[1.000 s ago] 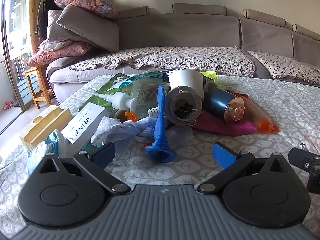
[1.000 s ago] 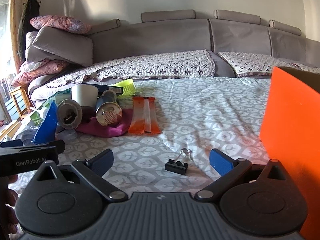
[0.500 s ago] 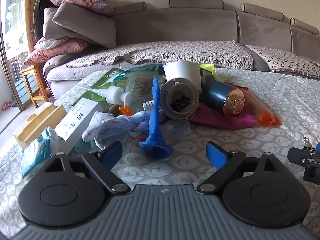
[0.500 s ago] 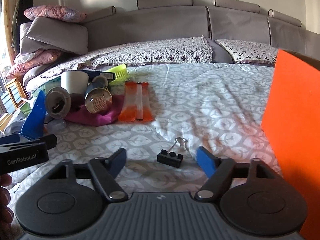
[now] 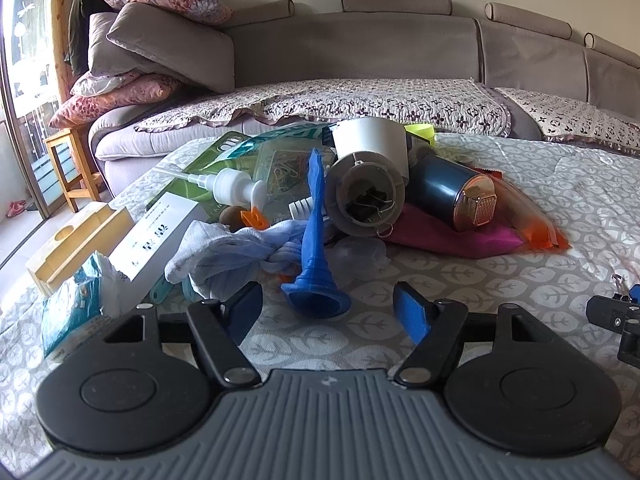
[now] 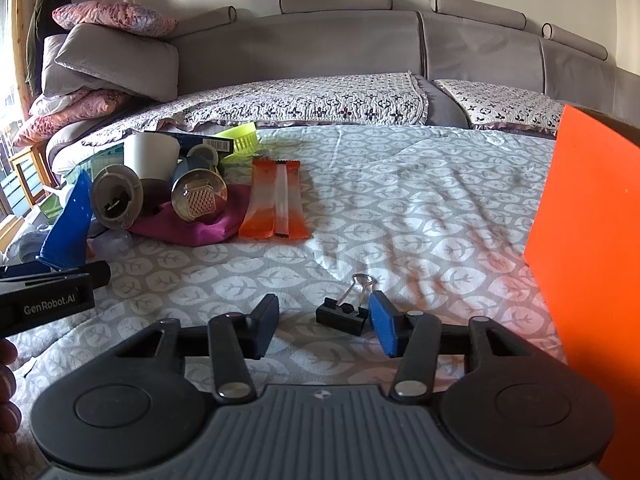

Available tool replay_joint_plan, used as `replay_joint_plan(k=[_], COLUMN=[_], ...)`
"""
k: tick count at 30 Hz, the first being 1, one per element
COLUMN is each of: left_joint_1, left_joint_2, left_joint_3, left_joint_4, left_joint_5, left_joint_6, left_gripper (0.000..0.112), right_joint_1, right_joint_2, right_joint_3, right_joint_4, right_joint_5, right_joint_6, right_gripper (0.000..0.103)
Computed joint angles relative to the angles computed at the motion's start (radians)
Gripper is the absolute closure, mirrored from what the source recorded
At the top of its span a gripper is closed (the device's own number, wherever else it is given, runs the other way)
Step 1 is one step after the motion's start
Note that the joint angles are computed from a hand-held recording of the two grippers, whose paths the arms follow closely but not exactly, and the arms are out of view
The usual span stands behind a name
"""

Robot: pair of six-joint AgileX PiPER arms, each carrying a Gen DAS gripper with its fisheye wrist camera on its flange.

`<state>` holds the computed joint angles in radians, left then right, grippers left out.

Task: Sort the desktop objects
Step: 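Close right gripper on binder clip while left gripper closes on blue item, then carry binder clip in right gripper and blue item in left gripper to cardboard box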

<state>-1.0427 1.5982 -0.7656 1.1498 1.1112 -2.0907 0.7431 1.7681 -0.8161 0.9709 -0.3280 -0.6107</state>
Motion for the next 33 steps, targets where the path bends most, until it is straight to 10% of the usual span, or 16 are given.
replay_joint_plan(k=[13, 15, 33], left_joint_1=[-0.003, 0.007, -0.041], left_joint_2=[0.025, 0.026, -0.003], left_joint_3=[-0.012, -0.015, -0.032], left_joint_4=[0.011, -0.003, -0.012], left_joint_5=[0.036, 0.026, 0.089], left_joint_6=[0.015, 0.027, 0.003], left_gripper=[0.069, 0.078, 0.095], right_joint_1=[0.002, -0.005, 0.003], right_joint_2=[0.002, 0.002, -0.027], right_joint_3=[-0.003, -0.002, 0.012], right_joint_4=[0.006, -0.038, 0.004], right_joint_5=[-0.001, 0.005, 0.004], right_joint_6=[-0.015, 0.019, -0.025], right_gripper=[0.055, 0.071, 0.078])
